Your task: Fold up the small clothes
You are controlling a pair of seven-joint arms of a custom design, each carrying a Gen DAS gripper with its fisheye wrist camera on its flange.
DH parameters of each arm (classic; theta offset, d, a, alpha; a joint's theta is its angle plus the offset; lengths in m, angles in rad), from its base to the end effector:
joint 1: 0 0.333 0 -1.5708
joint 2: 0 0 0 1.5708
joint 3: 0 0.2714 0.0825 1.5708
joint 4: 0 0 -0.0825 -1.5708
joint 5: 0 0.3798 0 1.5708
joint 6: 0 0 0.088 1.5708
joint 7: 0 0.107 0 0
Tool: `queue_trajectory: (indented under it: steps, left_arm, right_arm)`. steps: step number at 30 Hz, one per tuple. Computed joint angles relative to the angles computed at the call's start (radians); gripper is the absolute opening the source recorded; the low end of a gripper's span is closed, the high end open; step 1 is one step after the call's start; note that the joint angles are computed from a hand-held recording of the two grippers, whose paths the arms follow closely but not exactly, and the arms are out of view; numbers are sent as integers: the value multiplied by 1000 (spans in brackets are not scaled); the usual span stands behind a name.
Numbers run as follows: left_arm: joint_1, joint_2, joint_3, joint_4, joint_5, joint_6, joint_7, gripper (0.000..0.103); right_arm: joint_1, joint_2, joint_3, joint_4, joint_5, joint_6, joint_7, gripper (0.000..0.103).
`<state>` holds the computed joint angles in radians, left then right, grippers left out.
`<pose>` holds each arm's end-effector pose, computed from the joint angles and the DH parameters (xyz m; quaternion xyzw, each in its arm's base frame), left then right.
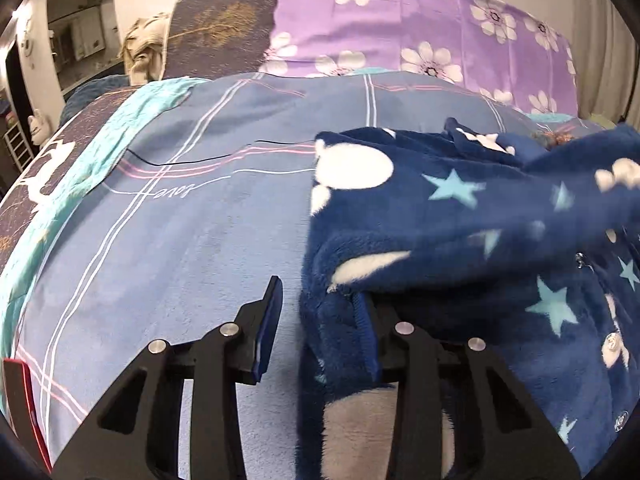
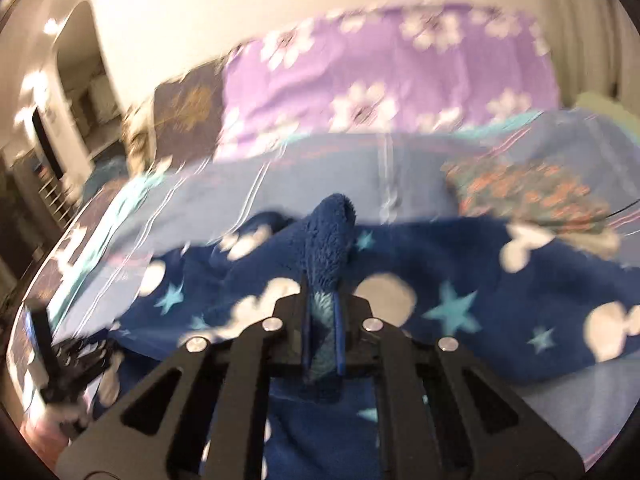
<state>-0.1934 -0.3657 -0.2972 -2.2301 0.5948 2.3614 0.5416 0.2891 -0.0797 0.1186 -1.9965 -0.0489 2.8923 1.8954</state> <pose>0.4387 -0.2389 0.5273 -0.7192 0.5877 -0.2095 0.3057 0.5341 0.2360 0.5713 -0.6635 0.5832 -0.2095 0.4192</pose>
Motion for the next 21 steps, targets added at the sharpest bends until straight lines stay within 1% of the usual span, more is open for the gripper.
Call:
queue_trajectory:
  steps: [1,2,3,4,5,6,7,8,9,10,11,12,13,14,15,16,17,18,19,20,21]
  left_arm:
    - [2,9,-12,11,12,-25,-2,38]
    - [-1,24,-19,24,18,-52,5,39]
    - [-6,30,-18,32,16,-67,14,39]
    - [-13,29,-13,31,9,-70,24,39]
    - [-23,13,0,18,-11,-55,42,39]
    - [-31,-6,12,0,-31,-39,59,39]
    - [-39,-32,27,-24,-59,-20,80,39]
    - [-46,-58,40,-44,-89,-5,101,38]
    - [-45,-81,45,-56,-107,2,109,36]
    - [-38,-95,39,-57,-110,8,102,33]
    - [-36,-120,39,-67,-114,38,99,28]
    - [-33,-135,38,-70,-114,78,99,27]
    - [-28,-136,34,-63,-112,105,102,27]
    - [-25,-122,30,-45,-111,144,106,27]
    - [-26,-98,30,-25,-122,175,116,27]
    - [-33,-62,34,2,-144,198,132,27]
    - [-53,0,50,41,-196,221,167,27]
    - [-67,50,62,70,-245,225,196,27]
    - [-78,107,72,108,-296,206,233,27]
    - [-66,182,57,153,-344,160,264,27]
    - [-80,222,66,163,-320,160,238,28]
  right_arm:
    - [-24,22,16,29,-102,-62,74,16]
    - [-16,56,9,68,-134,-145,79,16]
    - [-7,104,3,123,-143,-267,69,17]
    - [4,139,-9,148,-169,-341,93,18]
    - [13,147,-23,141,-177,-359,118,18]
    - [10,122,-31,100,-125,-322,110,18]
    - [12,101,-38,64,-107,-275,114,18]
    - [12,81,-42,42,-99,-258,115,19]
    - [11,62,-42,24,-91,-237,112,20]
    - [13,33,-40,-5,-65,-198,80,20]
    - [16,14,-39,-19,-20,-182,32,20]
    - [26,4,-39,-25,57,-159,-46,20]
    - [44,-6,-40,-33,166,-138,-152,20]
    - [62,-7,-43,-27,270,-136,-250,20]
    - [73,2,-44,-15,343,-142,-319,22]
    - [74,18,-36,-1,355,-162,-334,27]
    - [67,41,-25,18,300,-186,-287,28]
    - [60,76,-17,49,208,-247,-206,28]
    - [61,116,-16,53,170,-257,-174,28]
    - [58,120,-12,29,202,-212,-210,28]
    - [58,108,-11,-4,248,-157,-255,28]
